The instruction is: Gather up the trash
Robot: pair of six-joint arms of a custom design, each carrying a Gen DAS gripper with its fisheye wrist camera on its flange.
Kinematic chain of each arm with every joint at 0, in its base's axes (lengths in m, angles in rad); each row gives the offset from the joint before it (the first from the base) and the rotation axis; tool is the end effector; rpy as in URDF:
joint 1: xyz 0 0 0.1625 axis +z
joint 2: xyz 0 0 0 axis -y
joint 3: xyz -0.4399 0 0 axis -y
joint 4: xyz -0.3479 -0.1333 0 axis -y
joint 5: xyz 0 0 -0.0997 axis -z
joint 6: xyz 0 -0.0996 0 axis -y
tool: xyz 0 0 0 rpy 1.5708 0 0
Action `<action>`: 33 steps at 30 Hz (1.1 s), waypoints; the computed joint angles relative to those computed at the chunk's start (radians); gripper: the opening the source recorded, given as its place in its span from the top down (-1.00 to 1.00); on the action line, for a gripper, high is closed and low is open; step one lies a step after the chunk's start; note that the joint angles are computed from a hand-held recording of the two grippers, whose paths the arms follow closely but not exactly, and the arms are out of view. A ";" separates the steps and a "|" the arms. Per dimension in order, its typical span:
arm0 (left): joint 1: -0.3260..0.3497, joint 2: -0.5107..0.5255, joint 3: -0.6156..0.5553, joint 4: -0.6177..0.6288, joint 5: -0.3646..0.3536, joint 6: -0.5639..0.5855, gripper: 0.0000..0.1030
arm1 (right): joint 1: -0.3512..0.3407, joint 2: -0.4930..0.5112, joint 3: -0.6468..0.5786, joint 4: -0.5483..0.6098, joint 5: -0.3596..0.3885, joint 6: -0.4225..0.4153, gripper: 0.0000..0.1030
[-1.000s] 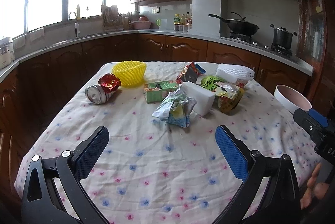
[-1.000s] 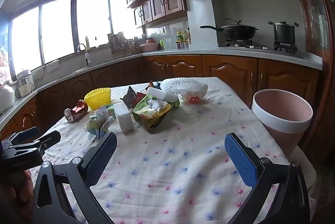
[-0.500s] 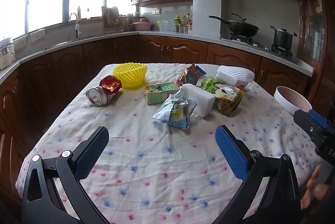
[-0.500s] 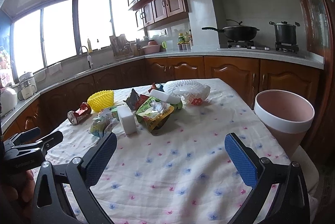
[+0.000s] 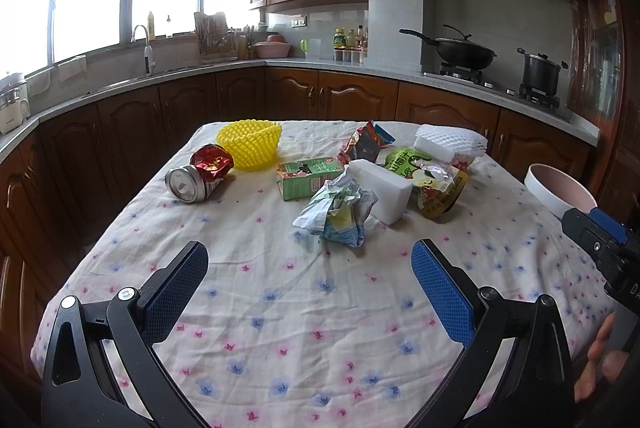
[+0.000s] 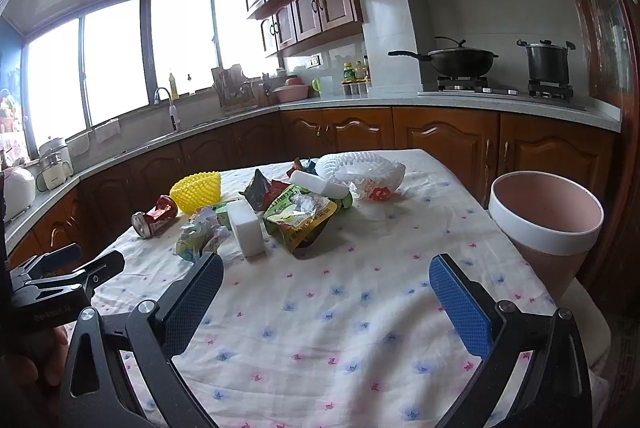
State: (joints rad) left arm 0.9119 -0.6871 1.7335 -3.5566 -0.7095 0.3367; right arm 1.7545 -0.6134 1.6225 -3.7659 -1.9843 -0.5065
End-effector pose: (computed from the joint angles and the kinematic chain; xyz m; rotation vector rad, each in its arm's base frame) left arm -0.2178 -0.6224 0.1826 0.5859 2.1278 -1.2352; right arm 0.2135 -0.6387 0.1795 0.4522 -2.1785 1.3911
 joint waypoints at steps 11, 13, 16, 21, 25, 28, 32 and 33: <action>0.008 0.002 -0.007 0.023 -0.006 -0.013 -1.00 | -0.001 -0.002 0.004 0.002 0.006 0.008 -1.00; 0.010 0.003 -0.010 0.028 -0.007 -0.016 -1.00 | -0.001 -0.002 0.003 0.004 0.007 0.011 -1.00; 0.015 0.003 -0.016 0.041 -0.010 -0.023 -1.00 | -0.002 -0.003 0.003 0.014 0.009 0.016 -1.00; 0.024 -0.001 -0.028 0.086 -0.019 -0.048 -1.00 | -0.006 -0.006 -0.001 0.032 0.017 0.024 -1.00; 0.032 -0.002 -0.046 0.135 -0.025 -0.073 -1.00 | -0.006 -0.005 -0.014 0.051 0.021 0.024 -1.00; 0.038 0.004 -0.069 0.170 -0.025 -0.080 -1.00 | -0.008 -0.007 -0.028 0.077 0.029 0.028 -1.00; 0.048 0.008 -0.104 0.236 -0.037 -0.101 -1.00 | -0.012 -0.011 -0.050 0.118 0.036 0.041 -1.00; 0.052 0.009 -0.116 0.256 -0.042 -0.112 -1.00 | -0.012 -0.011 -0.059 0.132 0.032 0.045 -1.00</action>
State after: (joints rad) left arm 0.9638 -0.6785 1.6179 -3.3006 -0.7513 0.2247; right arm 1.7425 -0.6248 1.5631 -3.6342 -1.9522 -0.4619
